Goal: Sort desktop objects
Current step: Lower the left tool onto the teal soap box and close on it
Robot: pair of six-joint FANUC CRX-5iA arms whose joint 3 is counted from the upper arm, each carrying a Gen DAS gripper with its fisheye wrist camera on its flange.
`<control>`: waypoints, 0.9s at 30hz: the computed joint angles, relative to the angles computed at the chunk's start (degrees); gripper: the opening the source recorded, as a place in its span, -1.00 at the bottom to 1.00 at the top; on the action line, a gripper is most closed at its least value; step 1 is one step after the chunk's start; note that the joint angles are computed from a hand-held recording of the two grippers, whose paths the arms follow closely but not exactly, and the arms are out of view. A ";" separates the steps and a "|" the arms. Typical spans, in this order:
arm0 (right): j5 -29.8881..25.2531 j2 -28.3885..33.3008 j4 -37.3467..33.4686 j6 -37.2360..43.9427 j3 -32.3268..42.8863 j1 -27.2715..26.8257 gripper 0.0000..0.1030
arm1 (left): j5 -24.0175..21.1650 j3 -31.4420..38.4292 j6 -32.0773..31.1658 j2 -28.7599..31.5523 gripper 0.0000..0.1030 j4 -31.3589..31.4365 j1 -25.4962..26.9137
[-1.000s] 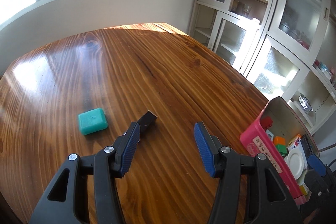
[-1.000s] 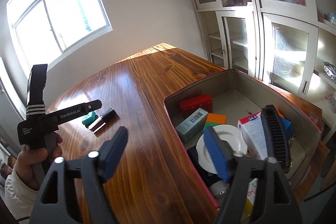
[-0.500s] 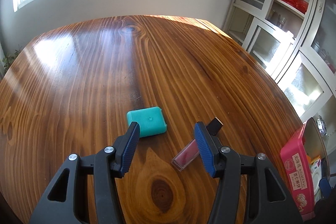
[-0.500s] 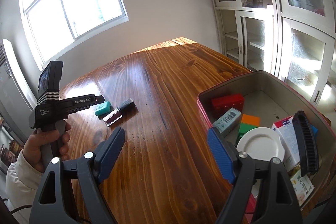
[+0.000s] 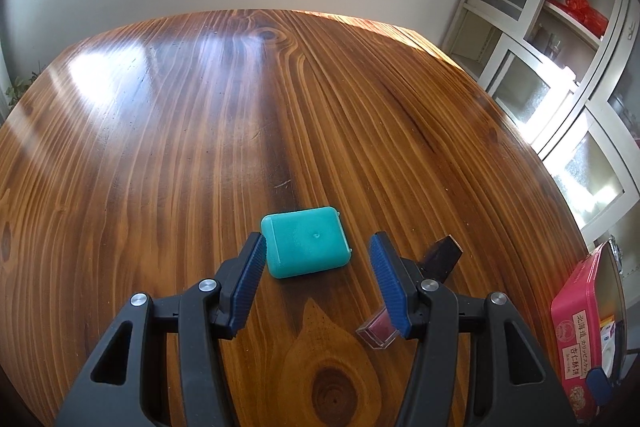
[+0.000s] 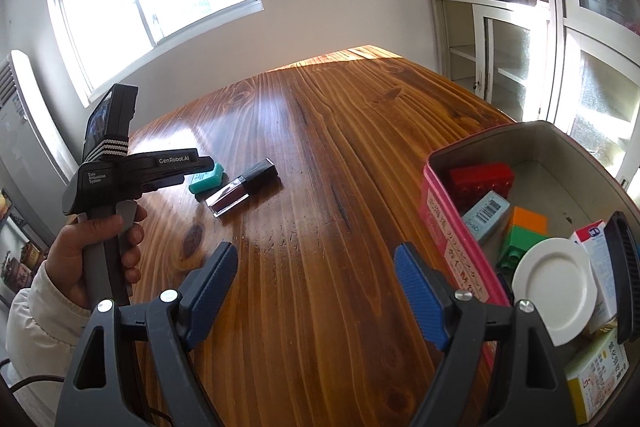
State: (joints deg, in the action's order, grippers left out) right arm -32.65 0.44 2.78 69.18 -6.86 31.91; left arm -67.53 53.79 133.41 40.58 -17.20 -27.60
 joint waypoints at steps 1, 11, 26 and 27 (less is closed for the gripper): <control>-0.32 0.40 -0.38 0.40 0.43 0.03 0.63 | 0.15 -0.06 -0.22 0.07 0.12 0.23 0.05; -2.44 3.27 -2.87 3.12 3.26 0.11 0.63 | -3.04 4.95 -1.86 3.43 0.13 -1.12 -0.31; -4.56 6.57 -4.34 5.17 6.85 0.16 0.63 | -7.08 11.32 -4.50 7.58 0.13 -2.19 -0.08; -4.74 6.85 -4.58 5.33 7.19 0.15 0.63 | -6.94 11.32 -4.39 7.60 0.13 -2.72 -0.21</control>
State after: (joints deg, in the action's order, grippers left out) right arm -37.40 7.29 -1.79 74.51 0.33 32.06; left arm -74.46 65.11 129.02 48.18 -19.92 -27.81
